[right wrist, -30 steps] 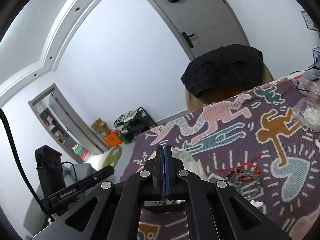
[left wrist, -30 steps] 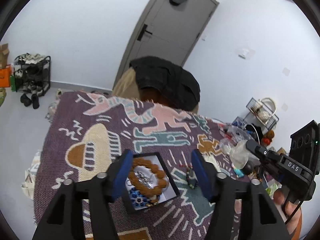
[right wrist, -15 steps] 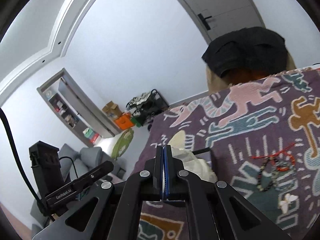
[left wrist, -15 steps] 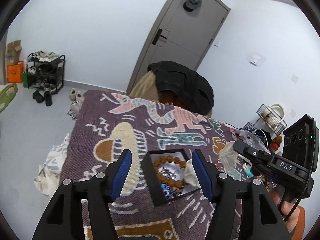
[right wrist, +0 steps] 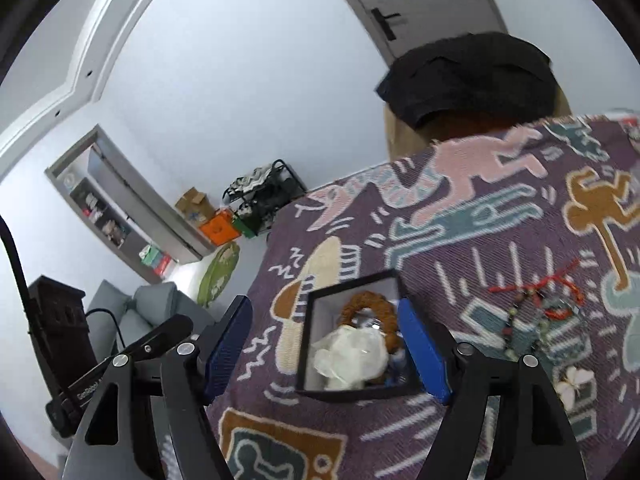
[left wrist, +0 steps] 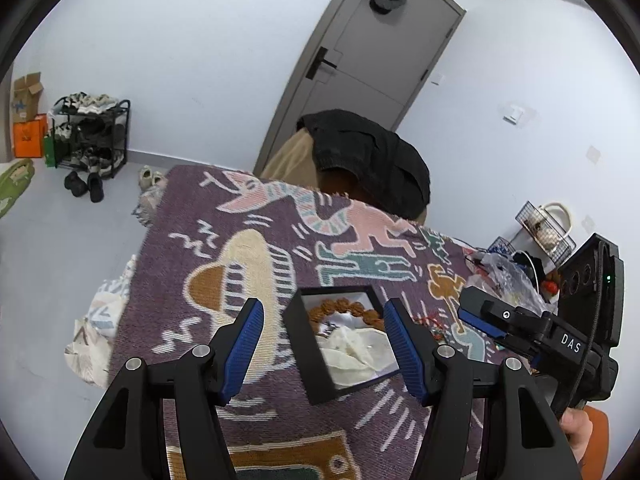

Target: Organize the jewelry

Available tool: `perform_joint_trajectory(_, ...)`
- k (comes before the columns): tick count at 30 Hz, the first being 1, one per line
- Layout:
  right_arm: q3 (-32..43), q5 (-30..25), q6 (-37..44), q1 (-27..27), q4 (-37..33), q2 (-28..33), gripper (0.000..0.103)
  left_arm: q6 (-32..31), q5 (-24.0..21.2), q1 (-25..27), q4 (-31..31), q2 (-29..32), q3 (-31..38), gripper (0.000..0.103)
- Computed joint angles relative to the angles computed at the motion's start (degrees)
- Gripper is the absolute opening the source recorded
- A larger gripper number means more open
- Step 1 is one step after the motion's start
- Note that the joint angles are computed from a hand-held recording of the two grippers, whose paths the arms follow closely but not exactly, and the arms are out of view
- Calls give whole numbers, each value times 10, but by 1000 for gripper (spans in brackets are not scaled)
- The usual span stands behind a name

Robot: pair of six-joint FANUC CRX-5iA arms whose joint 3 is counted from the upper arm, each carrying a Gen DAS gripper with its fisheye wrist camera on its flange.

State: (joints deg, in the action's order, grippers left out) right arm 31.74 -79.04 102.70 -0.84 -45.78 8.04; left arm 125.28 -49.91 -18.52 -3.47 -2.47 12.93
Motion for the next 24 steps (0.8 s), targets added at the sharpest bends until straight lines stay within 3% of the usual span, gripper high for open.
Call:
perform_joint_trajectory(20,-39,-29,22,-144,-21,-1,75,-30,-26,-84,5,107,105,64)
perform_joint_trajectory(24,-41,-43,38,-163,-23,3,70,-29,-33,-94,2,120,119,64)
